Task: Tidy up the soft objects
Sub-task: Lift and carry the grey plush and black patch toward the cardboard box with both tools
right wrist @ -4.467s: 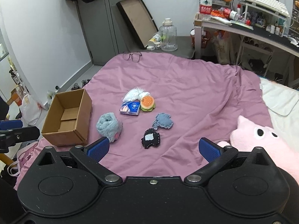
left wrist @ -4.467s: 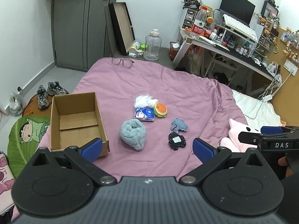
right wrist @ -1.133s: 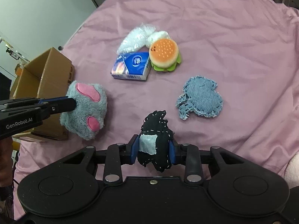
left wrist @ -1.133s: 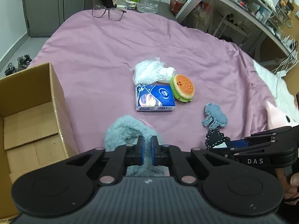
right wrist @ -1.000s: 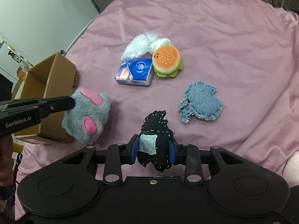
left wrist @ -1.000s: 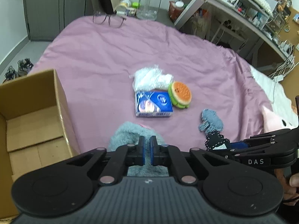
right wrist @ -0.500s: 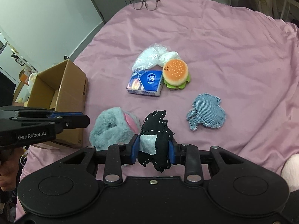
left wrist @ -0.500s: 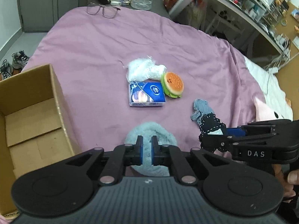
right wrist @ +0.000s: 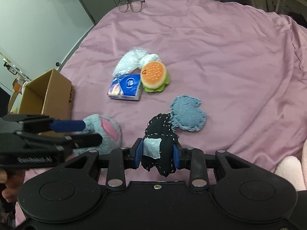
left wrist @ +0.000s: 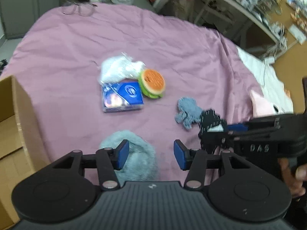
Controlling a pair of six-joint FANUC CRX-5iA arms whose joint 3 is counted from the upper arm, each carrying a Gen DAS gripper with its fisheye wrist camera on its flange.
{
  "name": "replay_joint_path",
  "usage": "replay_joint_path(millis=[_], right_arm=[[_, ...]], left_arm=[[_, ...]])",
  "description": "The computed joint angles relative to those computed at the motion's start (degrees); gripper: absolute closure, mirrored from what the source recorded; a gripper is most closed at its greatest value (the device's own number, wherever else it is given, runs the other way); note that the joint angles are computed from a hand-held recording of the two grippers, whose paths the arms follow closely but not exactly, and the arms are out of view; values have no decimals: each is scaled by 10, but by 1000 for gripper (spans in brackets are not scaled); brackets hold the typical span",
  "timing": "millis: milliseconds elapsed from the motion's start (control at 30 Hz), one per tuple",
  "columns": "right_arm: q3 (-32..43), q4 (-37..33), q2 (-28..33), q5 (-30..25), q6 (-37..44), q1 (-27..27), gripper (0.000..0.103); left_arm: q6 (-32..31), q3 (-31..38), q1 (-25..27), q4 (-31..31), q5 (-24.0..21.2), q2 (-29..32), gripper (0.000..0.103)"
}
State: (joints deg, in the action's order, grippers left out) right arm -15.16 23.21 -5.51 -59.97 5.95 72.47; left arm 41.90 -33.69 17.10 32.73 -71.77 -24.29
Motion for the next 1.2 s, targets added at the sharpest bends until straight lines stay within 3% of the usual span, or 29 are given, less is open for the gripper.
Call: replay_joint_path(millis=[333,367,433,467,633,900,1200], right_arm=[[-16,-10,-14,23,3,-8,71],[-16,-11,-14,24,3,-8,71],[-18,-11,-16,25,3,-8,71],[-18,-10,-16,25,3,-8,71],[-17,-5,-16,26,1,-3,71],[2,16,-5,19,-2,10,71],[43,44,23,9,2,27,71]], left_arm=[[48,9,-52,-76,33,24,57],[50,9,-53,-78,36,22,59],[59,9,-56,-87,47,19,76],[62,9,-57,-89,52,19,76],[35,-9,-43,-65,61,0,85],[5,-28,5,-21,68,-45,86],[-46,-26,64,33,39,-78,86]])
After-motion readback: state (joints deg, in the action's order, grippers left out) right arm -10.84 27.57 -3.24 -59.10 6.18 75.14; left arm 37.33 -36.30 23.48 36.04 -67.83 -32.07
